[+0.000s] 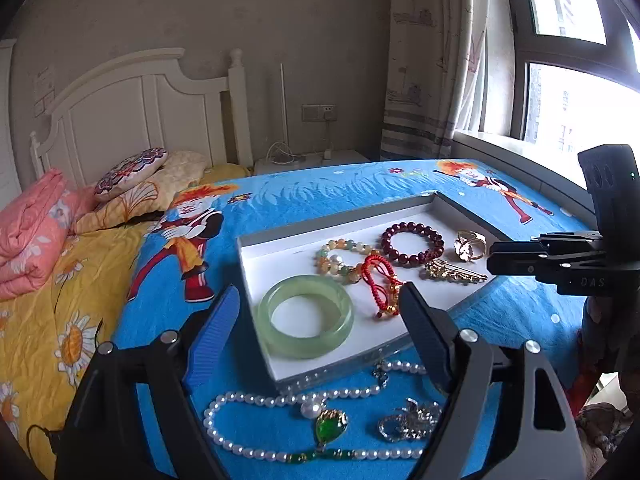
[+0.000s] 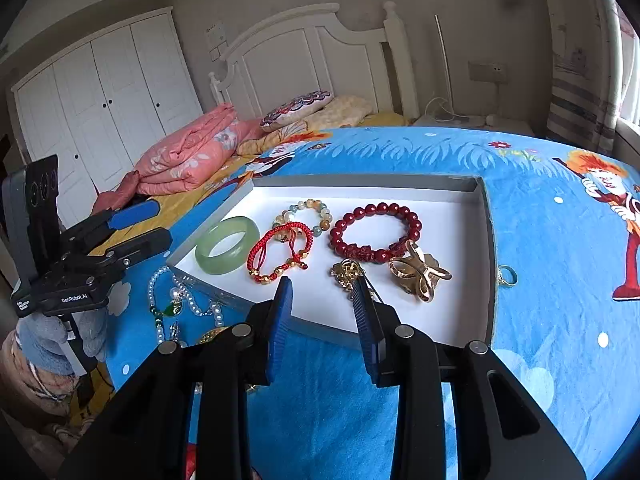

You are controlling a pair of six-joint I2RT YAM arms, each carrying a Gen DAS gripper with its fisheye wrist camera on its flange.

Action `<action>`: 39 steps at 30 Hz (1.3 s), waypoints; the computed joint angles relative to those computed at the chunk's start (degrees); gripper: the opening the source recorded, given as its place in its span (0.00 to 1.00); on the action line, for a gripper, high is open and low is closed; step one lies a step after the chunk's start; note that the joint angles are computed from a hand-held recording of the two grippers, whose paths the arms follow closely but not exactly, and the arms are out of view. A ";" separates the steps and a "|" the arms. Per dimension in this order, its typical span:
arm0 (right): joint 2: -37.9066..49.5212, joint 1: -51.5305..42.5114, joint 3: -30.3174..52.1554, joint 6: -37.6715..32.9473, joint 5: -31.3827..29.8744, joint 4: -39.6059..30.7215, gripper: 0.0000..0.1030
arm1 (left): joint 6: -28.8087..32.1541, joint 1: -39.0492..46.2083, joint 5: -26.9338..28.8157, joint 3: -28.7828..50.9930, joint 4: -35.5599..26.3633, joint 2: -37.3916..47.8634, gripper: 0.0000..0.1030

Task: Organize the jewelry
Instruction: 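Lower pin brooch and red string bracelet into the tray and release both, then move the right tool to the gold bangle and grasp its rim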

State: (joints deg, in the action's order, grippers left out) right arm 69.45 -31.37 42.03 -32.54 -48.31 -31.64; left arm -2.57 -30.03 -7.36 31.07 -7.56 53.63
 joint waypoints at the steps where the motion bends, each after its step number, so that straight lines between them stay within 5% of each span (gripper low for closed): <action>1: -0.33 -0.45 -0.24 -0.52 -0.42 -0.57 0.31 | -0.59 0.89 0.41 -1.19 -0.39 -2.08 0.82; 7: -3.19 -1.29 -1.99 -4.12 -0.97 -3.63 0.31 | -3.02 9.64 5.99 -7.79 -2.36 -13.08 0.88; 13: -8.54 3.56 -4.80 -7.87 3.15 -5.68 0.31 | -3.92 16.37 11.76 -9.34 -1.70 -12.36 0.88; 21: -13.15 11.63 -7.06 -17.41 5.16 -12.39 0.30 | -1.79 9.93 5.76 -7.79 -1.40 -7.32 0.88; 26: -16.15 17.64 -9.33 -14.49 10.88 -9.67 0.30 | -1.58 10.16 6.31 -7.87 -1.20 -6.81 0.88; 39: -16.76 21.73 -10.04 -12.26 14.15 -7.88 0.21 | -0.64 11.00 8.65 -7.74 -1.32 -6.46 0.88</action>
